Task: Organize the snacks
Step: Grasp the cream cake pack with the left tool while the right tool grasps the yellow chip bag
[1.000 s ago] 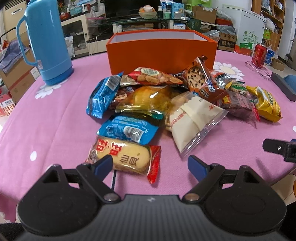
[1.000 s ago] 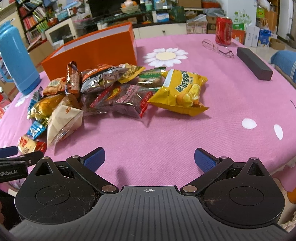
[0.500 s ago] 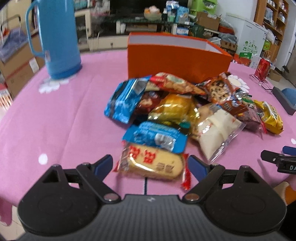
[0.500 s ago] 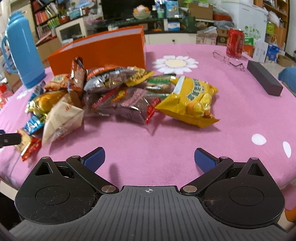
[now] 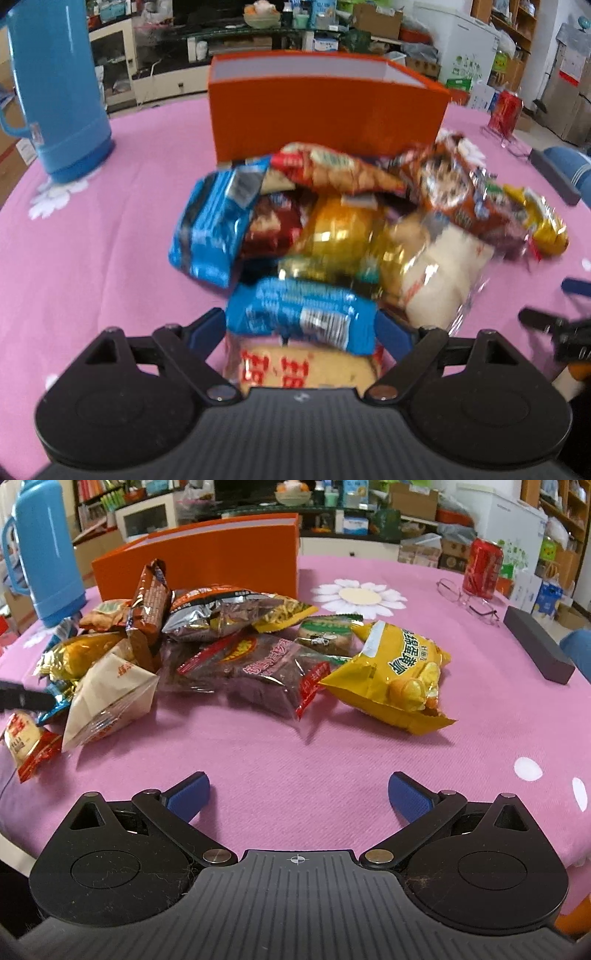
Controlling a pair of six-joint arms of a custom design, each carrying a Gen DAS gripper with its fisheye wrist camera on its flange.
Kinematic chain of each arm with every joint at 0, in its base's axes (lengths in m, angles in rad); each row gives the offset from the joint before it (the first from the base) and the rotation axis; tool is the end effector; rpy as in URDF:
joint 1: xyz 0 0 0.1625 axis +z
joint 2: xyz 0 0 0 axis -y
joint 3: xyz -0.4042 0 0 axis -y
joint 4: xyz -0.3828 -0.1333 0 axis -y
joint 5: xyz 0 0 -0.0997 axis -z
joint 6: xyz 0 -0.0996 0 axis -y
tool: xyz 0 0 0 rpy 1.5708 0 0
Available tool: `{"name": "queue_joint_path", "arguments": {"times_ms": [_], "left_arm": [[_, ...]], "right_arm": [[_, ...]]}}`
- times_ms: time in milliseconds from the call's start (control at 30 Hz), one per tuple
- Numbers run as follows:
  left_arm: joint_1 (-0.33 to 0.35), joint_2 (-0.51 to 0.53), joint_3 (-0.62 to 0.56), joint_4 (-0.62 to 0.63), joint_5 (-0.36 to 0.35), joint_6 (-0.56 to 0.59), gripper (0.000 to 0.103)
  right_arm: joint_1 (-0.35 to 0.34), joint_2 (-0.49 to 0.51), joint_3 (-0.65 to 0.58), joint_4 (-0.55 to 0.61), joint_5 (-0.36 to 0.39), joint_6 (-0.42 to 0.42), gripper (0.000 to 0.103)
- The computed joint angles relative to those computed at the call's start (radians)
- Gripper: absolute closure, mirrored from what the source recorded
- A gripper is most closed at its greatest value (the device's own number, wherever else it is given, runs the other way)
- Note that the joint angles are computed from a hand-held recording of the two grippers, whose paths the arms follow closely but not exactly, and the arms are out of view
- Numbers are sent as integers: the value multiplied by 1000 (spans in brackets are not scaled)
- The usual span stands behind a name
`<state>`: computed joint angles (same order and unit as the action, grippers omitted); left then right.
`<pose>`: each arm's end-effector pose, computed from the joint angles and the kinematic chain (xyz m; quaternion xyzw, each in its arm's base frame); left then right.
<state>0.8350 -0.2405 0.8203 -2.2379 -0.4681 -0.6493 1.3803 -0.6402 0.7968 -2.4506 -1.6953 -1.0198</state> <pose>-0.3830 -0.7541 0.0130 0.0140 0.8512 -0.3628 0.3790 -0.0408 -0.8501 0.3361 0.3559 -0.8633 0.2573 0.2487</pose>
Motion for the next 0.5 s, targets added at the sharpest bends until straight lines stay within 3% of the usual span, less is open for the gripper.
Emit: {"name": "queue_joint_path", "arguments": {"times_ms": [167, 267, 367, 433, 500], "left_arm": [[-5, -43, 43, 204, 48, -151, 16], [-10, -95, 117, 210, 84, -189, 16], [-25, -162, 203, 206, 106, -299, 17], [-49, -202, 263, 208, 95, -411, 16], [-71, -211, 286, 223, 39, -527, 16]], "right_arm": [[5, 13, -13, -6, -3, 2, 9], [7, 15, -15, -5, -7, 8, 9], [8, 8, -8, 8, -2, 7, 10], [7, 6, -13, 36, 13, 16, 10], [4, 6, -27, 71, 35, 39, 10]]}}
